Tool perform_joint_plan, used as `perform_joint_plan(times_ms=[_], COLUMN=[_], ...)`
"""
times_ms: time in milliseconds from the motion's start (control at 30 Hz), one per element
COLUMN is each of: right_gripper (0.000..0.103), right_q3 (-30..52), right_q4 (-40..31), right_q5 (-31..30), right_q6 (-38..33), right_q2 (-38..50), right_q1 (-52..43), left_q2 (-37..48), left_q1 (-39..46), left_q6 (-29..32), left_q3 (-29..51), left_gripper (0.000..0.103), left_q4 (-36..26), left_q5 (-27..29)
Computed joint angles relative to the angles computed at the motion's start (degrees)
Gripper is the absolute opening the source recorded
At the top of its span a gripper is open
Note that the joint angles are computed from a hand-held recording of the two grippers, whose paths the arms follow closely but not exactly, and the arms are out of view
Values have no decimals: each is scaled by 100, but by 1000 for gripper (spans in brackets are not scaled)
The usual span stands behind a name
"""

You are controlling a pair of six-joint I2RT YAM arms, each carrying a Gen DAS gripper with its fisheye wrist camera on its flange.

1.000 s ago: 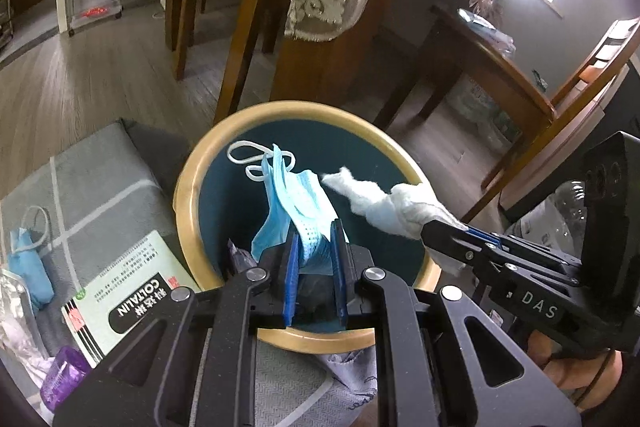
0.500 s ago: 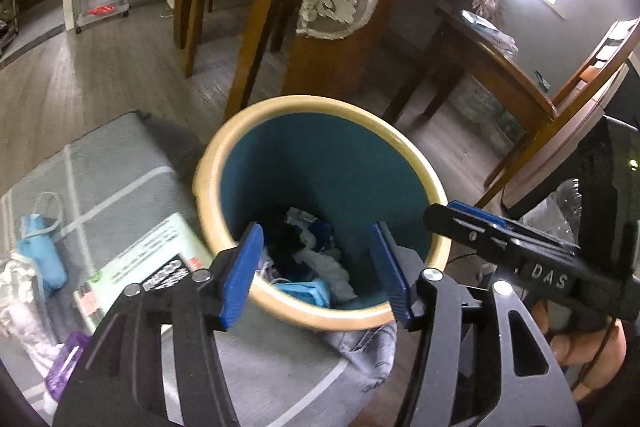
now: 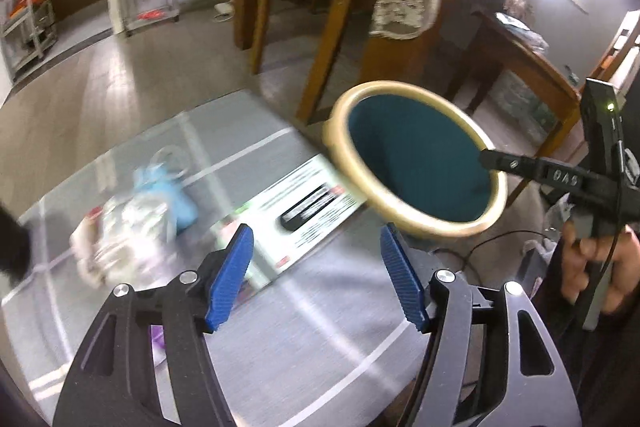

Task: Collect trash
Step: 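Move the left gripper back to the table and grasp the purple bottle by its cap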

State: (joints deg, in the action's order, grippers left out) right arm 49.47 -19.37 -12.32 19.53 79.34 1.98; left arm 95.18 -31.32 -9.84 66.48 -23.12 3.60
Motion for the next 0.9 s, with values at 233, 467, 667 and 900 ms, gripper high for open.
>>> perform_joint_plan(times_ms=[233,467,667,900], right_gripper=[54,54,54,54], right_q3=[3,3,-2,-49], right_q4=[76,31,11,130], right_q5=[13,11,21,-25], right_q6=[-86,-147,-154,-189], right_q2=[104,83,79,17], right_q1=[250,335,340,410], left_q2=[-372,-12,277,419], left_q1=[568,655,607,420], left_q6=[314,668,861,979], left_q3=[-648,-646,-583,-545], left_gripper=[65,65,65,58], left_q4=[-78,-65,-80,-240], left_q5=[61,-140,-313,-479])
